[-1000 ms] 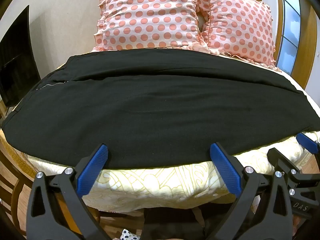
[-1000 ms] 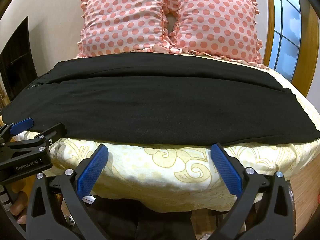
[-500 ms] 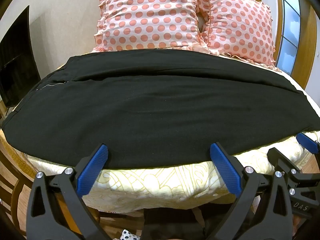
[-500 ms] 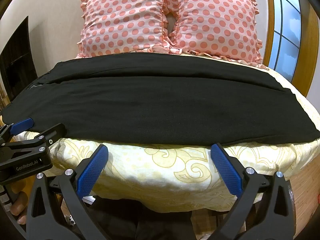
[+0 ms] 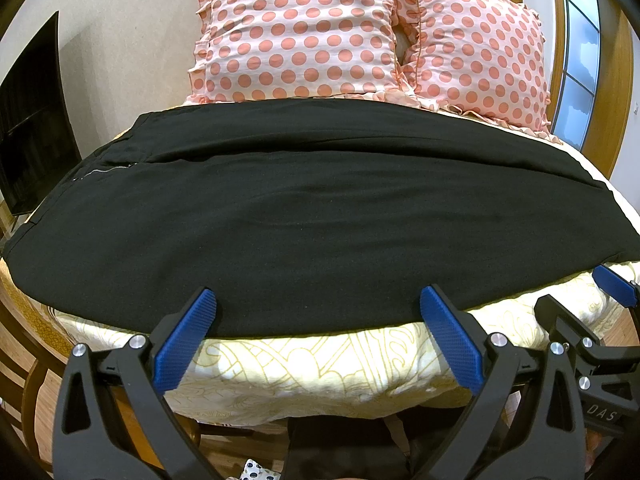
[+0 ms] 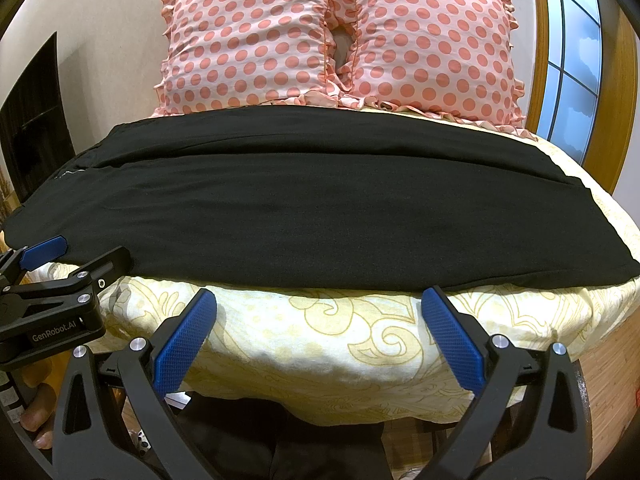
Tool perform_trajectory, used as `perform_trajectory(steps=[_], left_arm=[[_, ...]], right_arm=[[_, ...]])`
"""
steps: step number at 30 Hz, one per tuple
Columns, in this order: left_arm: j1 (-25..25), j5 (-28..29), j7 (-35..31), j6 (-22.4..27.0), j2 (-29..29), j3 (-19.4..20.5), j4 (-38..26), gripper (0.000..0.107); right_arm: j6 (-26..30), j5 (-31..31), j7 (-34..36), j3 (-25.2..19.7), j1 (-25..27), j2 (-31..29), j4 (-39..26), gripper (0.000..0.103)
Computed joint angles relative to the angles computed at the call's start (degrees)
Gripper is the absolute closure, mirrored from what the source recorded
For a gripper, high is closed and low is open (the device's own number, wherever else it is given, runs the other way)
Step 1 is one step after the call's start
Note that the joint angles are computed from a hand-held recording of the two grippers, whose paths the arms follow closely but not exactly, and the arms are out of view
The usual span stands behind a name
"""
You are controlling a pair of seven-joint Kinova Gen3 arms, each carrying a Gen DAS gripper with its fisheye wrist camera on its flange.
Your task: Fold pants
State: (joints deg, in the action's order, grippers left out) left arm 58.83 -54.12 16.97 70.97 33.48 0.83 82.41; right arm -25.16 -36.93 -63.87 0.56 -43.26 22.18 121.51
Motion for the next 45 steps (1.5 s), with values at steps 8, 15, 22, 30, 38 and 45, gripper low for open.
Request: perform_trajectory(steps=[8, 15, 22, 30, 38, 45], left_arm=[[-0.02, -0.02, 0.01, 0.01, 0.00, 0.03, 0.00, 0.006], [0.00, -0.07, 0.05, 0.04, 0.01, 0.03, 0.00, 0.006], [0.00, -0.07, 0.05, 0.05, 0.01, 0.03, 0.00, 0.006], [0.02, -0.12, 0.09, 0.07, 0.03, 0.02, 0.01, 0.006], [0.01, -0.13, 0.09, 0.07, 0.03, 0.03, 0.01, 0.006], [0.04, -0.18, 0.12, 0.08, 0.04, 0.02, 0.02, 0.006]], right_arm=[[-0.04, -0.04, 0.05, -0.08, 0.05, 0.00, 0.02, 0.001], [-0.12, -0.05, 0.05, -0.12, 0.06, 0.01, 0.04, 0.001], [0.00, -0.57, 0.46, 0.02, -0.23, -0.12, -0.05, 0.001], [-0.02, -0.90, 0.72, -0.04, -0.30, -0.17, -0.06, 0.001], [-0.14, -0.98, 0.77, -0.14, -0.30, -0.16, -0.03, 0.001], [-0.27, -1.02, 0.77, -0.21, -0.30, -0.13, 0.02, 0.001]])
